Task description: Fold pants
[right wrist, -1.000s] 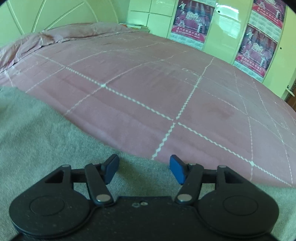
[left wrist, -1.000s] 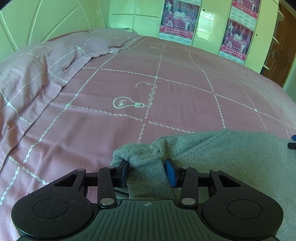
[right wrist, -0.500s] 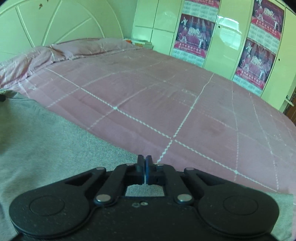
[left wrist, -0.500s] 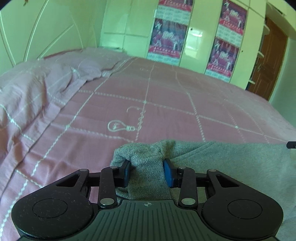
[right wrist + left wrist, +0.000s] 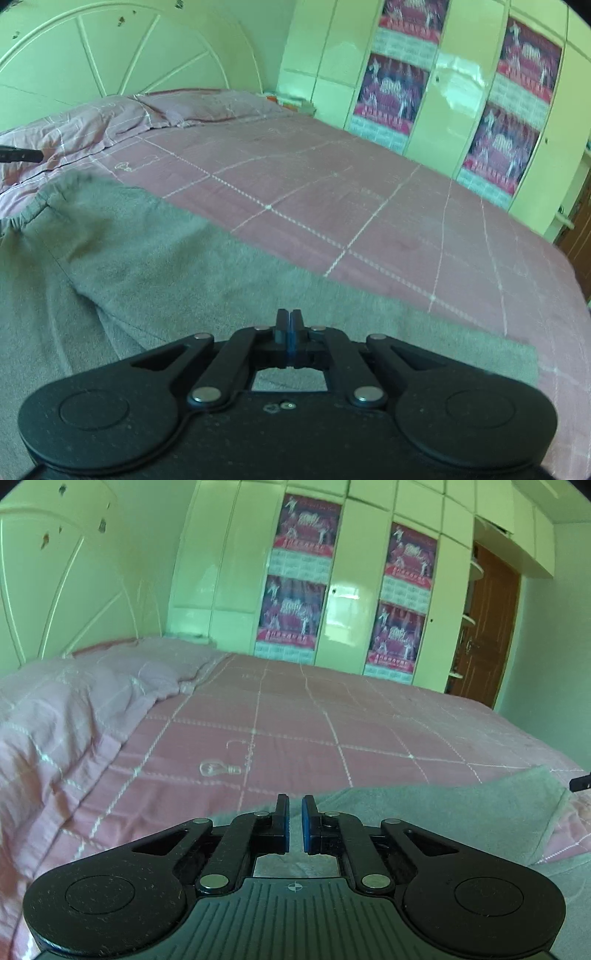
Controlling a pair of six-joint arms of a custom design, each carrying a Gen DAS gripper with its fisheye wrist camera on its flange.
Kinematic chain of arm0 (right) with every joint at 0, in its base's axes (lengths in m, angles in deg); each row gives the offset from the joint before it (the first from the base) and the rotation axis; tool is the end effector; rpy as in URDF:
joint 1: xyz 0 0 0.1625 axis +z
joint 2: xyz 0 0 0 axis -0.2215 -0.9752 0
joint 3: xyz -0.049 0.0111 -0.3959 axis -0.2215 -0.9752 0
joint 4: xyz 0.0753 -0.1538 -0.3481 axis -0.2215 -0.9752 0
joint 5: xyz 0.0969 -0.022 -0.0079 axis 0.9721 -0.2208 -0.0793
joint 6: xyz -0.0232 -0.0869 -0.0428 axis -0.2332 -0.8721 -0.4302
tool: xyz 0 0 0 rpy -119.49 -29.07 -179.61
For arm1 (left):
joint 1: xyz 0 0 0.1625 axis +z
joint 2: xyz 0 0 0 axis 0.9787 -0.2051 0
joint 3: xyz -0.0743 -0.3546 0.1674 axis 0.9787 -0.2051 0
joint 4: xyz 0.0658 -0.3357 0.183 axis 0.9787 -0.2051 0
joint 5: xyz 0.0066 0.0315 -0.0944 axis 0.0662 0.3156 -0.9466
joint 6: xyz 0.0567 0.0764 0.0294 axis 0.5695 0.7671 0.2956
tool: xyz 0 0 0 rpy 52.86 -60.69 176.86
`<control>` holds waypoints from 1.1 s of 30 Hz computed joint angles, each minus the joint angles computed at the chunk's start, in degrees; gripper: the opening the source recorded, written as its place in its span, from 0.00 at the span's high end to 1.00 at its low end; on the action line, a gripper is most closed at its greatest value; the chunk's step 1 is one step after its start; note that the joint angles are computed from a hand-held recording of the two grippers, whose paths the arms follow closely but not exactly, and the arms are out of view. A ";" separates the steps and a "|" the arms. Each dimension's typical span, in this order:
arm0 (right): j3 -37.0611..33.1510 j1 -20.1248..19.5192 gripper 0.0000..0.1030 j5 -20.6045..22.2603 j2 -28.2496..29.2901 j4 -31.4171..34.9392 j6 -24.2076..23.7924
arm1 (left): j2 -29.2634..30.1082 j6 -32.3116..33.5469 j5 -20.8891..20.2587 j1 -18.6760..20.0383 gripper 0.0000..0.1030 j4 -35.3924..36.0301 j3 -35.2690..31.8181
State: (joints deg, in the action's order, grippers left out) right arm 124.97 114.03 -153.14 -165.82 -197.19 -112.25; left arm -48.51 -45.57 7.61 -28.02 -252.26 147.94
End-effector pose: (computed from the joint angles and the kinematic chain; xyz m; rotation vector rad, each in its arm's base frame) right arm 0.1317 -0.2905 0.2772 0.6673 -1.9581 0.9349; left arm -0.0981 -0.4059 0.2120 0.8700 2.4201 -1.1722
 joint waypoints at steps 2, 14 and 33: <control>-0.77 -2.57 0.73 3.21 3.09 -5.00 -2.23 | 1.68 0.35 2.87 0.37 0.93 -0.02 -1.13; -18.70 -13.66 0.74 10.43 9.07 16.46 -10.63 | 8.69 -0.10 -8.53 13.42 0.15 30.95 -23.08; -17.50 -14.88 1.00 11.14 9.55 14.64 -13.57 | 14.55 7.88 -9.18 12.47 0.74 19.08 -21.63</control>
State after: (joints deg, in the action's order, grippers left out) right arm 107.47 99.15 -142.00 -156.27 -182.55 -125.83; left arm -33.96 -37.69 -1.57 -15.55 -233.18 126.31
